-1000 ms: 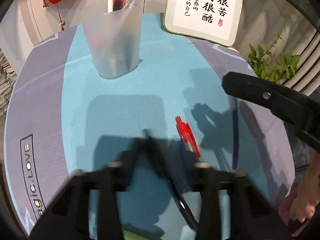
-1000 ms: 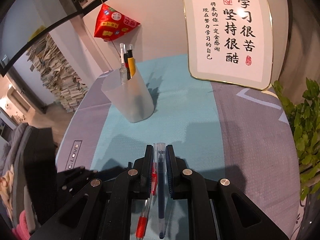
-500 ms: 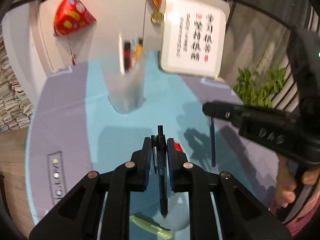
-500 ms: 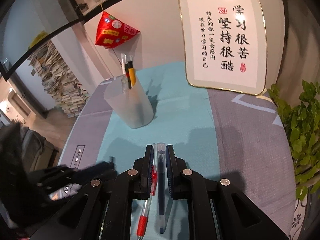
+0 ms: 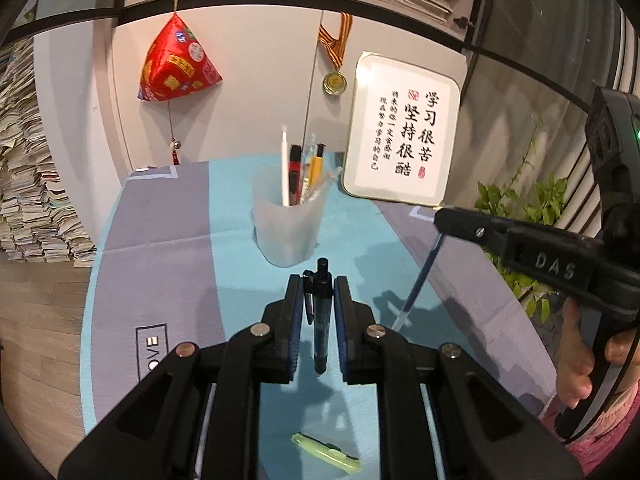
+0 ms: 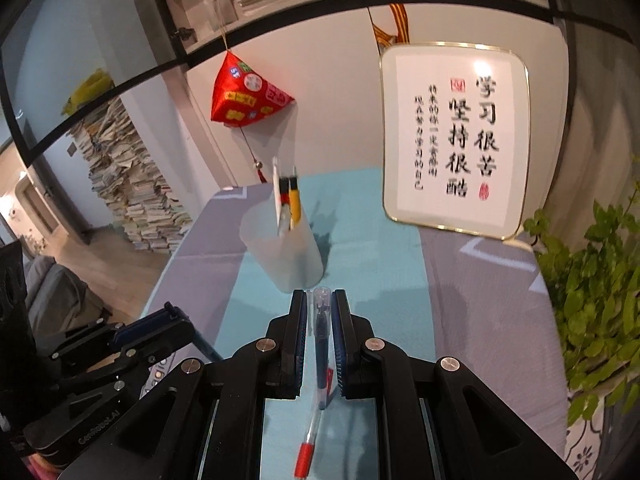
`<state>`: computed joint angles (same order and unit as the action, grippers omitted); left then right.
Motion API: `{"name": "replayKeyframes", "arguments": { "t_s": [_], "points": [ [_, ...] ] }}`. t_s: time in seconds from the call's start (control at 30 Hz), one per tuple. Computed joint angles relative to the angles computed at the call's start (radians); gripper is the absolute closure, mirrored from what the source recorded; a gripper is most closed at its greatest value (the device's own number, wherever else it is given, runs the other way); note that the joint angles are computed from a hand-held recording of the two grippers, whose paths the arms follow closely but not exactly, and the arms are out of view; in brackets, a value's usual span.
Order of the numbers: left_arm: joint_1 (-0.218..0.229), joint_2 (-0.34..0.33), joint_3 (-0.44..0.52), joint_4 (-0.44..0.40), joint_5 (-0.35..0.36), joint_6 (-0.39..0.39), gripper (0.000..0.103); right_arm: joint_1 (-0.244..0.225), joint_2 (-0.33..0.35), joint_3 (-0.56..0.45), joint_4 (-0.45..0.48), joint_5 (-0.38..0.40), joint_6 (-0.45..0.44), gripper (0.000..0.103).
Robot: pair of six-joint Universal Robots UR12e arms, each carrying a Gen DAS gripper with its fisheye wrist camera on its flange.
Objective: Organize stationery
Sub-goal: 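Drop the blue pen into the cup with the right tool while the left holds the black pen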
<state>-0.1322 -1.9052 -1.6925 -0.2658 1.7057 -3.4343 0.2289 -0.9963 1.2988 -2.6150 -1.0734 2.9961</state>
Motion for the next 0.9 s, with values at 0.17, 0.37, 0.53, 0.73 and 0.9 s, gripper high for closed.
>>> {"name": "replayKeyframes", "arguments": {
  "t_s": [0.17,0.37,0.53,0.73,0.9],
  "points": [
    [0.011,0.016,-0.021,0.026,0.007,-0.016,0.090,0.008,-0.008,-0.014,-0.043,-0.002,-0.002,0.090],
    [0.025,0.031,-0.048,0.045,-0.004,-0.035,0.090,0.024,0.004,-0.076,-0.085,0.001,0.013,0.090],
    [0.035,0.046,-0.070,0.060,-0.004,-0.048,0.090,0.048,0.040,-0.162,-0.090,-0.006,0.027,0.090],
    [0.046,0.058,-0.088,0.069,-0.006,-0.051,0.090,0.079,0.105,-0.266,-0.076,-0.046,0.070,0.090],
    [0.053,0.068,-0.102,0.090,0.001,-0.053,0.090,0.103,0.157,-0.338,-0.001,-0.097,0.049,0.090]
  ]
}}
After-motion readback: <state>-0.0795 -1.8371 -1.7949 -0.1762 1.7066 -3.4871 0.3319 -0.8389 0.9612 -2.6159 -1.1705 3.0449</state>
